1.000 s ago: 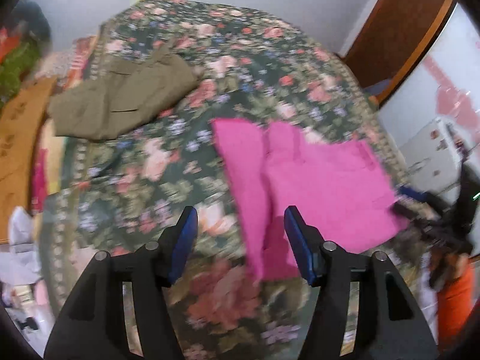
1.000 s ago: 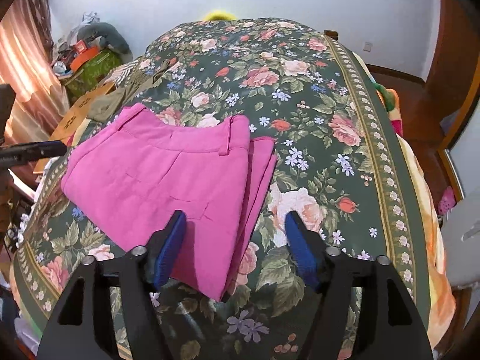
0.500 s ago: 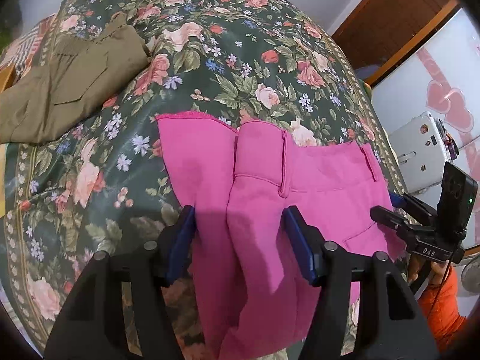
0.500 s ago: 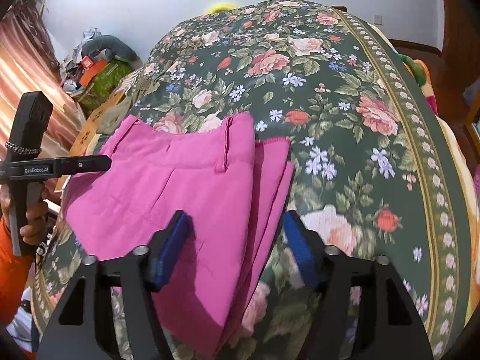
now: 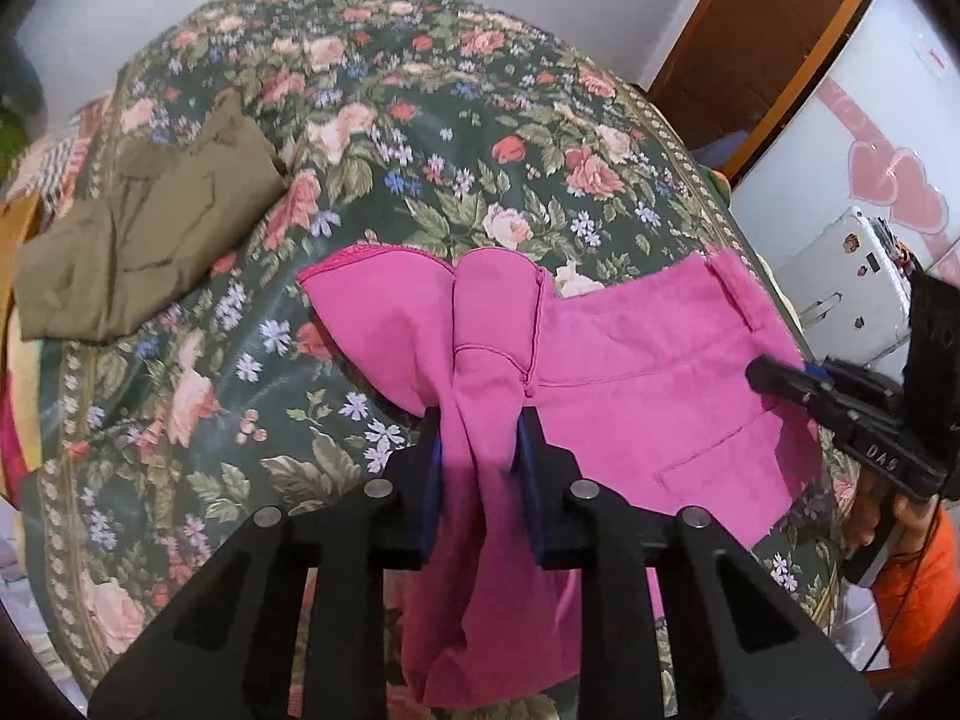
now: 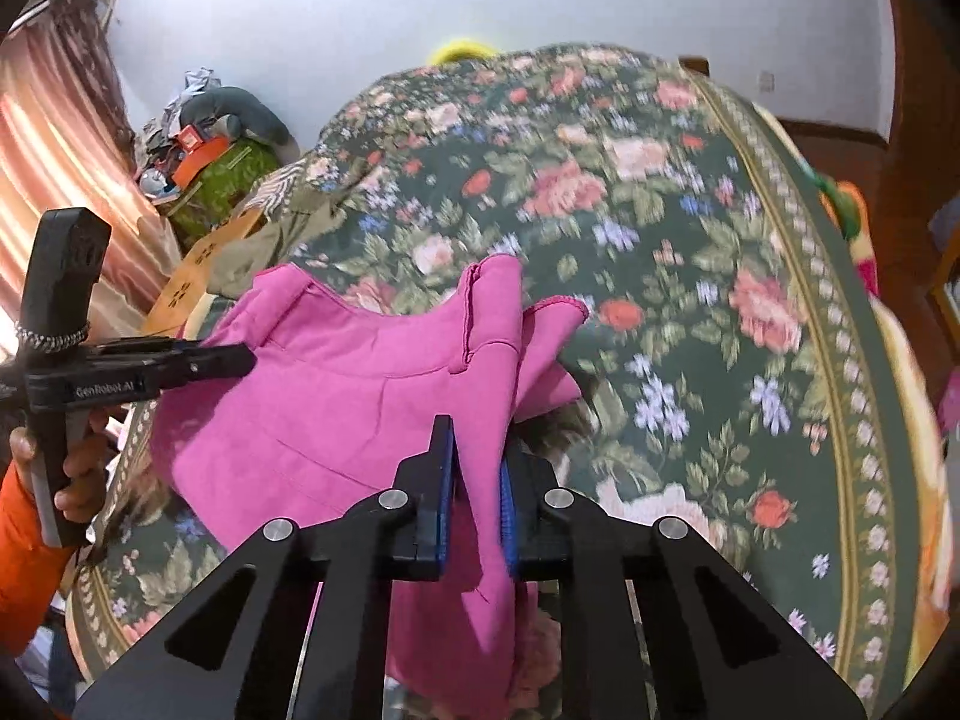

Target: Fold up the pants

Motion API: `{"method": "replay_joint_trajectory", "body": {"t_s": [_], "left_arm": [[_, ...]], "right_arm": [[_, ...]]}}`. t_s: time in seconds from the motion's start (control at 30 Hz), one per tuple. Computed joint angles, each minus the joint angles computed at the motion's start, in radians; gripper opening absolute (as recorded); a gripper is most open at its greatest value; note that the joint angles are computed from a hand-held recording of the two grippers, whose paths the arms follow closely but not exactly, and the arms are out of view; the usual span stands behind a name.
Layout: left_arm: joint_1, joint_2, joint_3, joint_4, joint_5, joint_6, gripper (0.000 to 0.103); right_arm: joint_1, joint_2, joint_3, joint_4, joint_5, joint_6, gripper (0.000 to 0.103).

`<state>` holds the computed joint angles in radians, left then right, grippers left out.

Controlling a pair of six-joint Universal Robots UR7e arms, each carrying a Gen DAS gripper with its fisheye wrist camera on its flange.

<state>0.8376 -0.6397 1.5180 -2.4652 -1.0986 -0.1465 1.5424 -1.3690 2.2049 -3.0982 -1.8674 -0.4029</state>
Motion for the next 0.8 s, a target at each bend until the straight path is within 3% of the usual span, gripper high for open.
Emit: {"method": "replay_joint_trajectory", "body": {"t_s": [0.43,0.8], "left_arm": [[-0.001,-0.144,0.068,-0.143,0.095,0.043,0.022],[0.054,-0.146,-0.026,-0.237,0.202,0.159,0.022]], "right_arm": [[0.172,0.122,-0.150,-0.027,-0.052,-0.067,0.011],[0.258,0.340,-0.400,-0.022,-0.046,-0.152,0.011]]}}
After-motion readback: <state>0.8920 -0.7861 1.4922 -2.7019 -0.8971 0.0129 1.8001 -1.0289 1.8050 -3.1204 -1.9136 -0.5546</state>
